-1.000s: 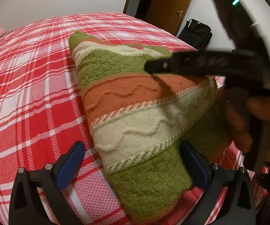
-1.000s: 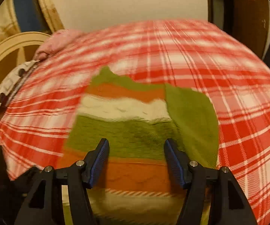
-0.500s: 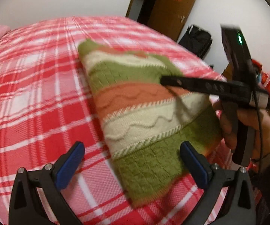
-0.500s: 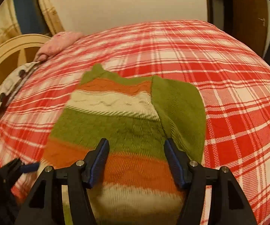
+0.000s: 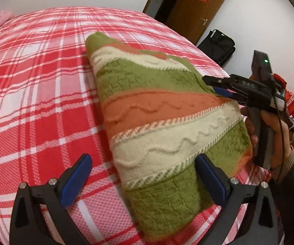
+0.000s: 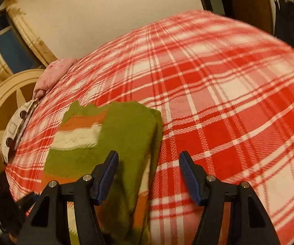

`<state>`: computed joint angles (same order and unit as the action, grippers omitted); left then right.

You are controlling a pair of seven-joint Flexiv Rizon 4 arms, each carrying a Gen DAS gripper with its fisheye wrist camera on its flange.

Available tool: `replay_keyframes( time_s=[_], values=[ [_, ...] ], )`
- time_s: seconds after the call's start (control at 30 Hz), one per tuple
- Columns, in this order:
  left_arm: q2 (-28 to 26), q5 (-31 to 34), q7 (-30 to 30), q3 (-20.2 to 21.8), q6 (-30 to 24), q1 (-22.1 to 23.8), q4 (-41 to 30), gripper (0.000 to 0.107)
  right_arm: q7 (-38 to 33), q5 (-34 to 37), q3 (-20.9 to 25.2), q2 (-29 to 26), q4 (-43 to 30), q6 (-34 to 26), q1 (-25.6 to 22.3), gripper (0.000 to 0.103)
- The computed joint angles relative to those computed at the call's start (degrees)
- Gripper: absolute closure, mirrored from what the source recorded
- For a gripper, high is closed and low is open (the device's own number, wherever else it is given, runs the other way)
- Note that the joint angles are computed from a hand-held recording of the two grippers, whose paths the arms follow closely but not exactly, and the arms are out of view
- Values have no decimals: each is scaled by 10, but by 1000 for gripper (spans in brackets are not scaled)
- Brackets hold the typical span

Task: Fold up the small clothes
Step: 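Grasp the green edge of the striped sweater with the right tool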

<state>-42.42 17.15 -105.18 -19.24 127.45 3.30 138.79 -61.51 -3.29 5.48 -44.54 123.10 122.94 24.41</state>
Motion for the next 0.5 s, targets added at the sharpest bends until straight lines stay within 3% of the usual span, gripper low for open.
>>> replay_keyframes(
  time_s=[0.1,0.33,0.5],
  values=[
    [0,-2,3,1,-5,-4,-6,4,32,-81,62,-34,-25,5,-83,40],
    [-8,-1,6,-12,-18,-1,-21,4,64,-147,75,-58,-46,9,-109,46],
    [-13,5,10,-19,-21,7,-25,4,110,-240,118,-89,-55,28,-179,55]
  ],
)
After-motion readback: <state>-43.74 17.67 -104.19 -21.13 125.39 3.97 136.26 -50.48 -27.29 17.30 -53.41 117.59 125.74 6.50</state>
